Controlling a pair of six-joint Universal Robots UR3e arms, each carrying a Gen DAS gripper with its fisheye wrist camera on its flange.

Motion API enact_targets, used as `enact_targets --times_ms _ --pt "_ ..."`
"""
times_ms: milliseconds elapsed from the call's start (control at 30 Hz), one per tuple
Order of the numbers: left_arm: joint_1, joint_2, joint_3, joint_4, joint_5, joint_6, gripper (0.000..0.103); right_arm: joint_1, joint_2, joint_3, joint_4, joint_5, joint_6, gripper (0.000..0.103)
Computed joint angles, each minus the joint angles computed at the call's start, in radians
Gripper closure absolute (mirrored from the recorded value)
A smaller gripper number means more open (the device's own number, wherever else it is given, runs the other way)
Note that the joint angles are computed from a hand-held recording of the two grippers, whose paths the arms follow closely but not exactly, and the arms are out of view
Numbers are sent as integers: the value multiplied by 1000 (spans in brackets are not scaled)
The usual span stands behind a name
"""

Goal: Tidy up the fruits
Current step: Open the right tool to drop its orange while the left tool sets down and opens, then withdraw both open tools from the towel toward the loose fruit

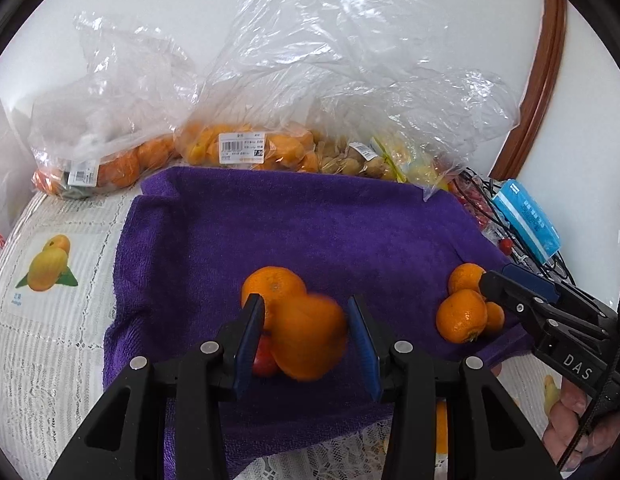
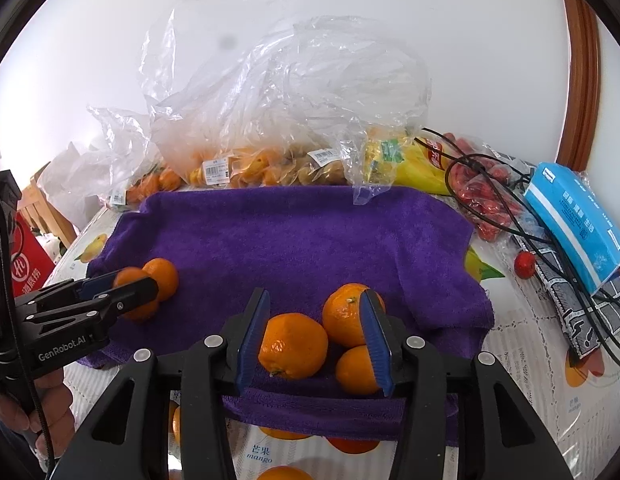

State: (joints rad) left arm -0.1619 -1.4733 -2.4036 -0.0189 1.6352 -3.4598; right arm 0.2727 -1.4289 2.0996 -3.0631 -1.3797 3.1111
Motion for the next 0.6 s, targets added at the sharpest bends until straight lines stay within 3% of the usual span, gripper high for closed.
enact_targets --times_ms 600 --pt "-1 11 -2 -4 15 -21 52 26 -5 19 -59 -34 -1 53"
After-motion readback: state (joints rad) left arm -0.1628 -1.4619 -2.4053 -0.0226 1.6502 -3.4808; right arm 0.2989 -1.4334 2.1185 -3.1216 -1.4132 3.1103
